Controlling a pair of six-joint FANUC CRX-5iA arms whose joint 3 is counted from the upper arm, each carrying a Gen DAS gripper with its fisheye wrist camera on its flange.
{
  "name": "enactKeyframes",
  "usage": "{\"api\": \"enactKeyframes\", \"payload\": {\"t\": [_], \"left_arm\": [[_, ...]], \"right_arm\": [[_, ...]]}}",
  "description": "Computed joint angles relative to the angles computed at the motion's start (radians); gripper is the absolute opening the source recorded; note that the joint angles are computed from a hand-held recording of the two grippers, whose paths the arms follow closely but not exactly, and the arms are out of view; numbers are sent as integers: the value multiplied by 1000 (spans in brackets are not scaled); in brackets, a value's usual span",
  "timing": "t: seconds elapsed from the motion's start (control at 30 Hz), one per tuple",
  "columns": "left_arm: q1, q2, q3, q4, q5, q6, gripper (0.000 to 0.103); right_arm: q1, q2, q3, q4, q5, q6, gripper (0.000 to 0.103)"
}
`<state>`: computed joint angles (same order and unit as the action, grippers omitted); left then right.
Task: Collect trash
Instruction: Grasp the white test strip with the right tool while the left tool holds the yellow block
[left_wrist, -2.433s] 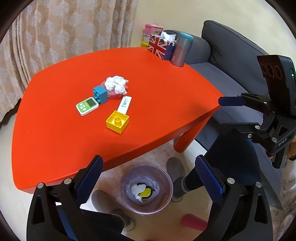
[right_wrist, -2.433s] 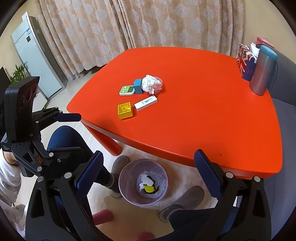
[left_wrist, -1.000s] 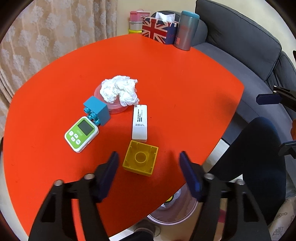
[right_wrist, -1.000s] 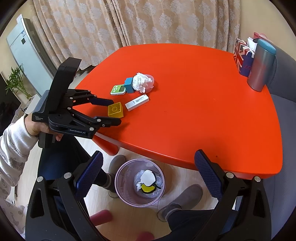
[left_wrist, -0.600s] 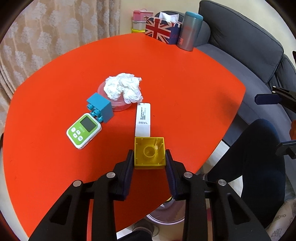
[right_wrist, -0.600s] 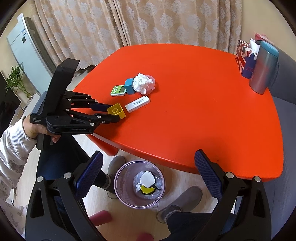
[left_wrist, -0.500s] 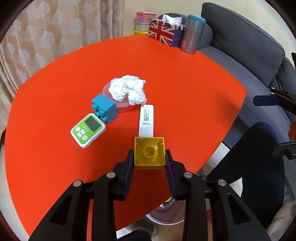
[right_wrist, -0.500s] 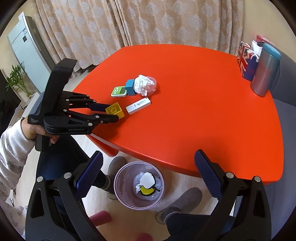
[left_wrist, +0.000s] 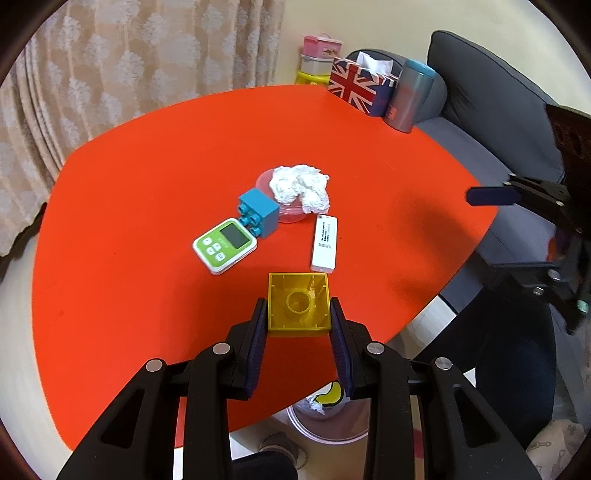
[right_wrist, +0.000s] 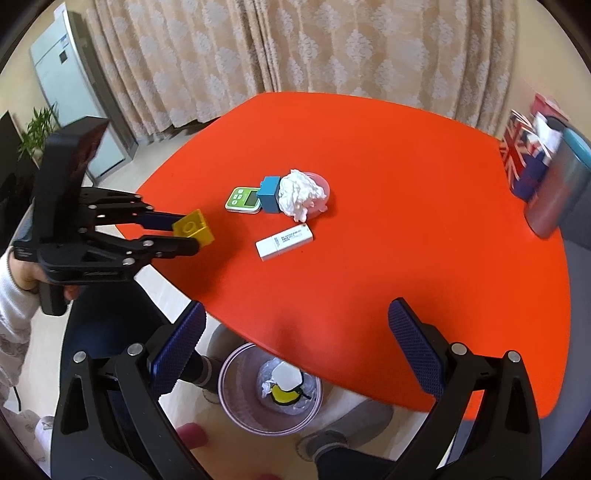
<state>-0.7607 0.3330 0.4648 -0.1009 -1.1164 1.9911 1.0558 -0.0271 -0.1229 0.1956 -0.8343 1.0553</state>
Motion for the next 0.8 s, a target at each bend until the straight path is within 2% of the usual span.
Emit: {"api": "enactKeyframes", "payload": {"t": [0.53, 0.8], "left_arm": [[3, -56, -55, -13, 21, 39, 32], [9, -73, -85, -4, 39, 47, 32]], "right_arm": [[-76, 235, 258, -180, -106, 361, 97], [-96, 305, 325, -236, -131, 461, 97]]}}
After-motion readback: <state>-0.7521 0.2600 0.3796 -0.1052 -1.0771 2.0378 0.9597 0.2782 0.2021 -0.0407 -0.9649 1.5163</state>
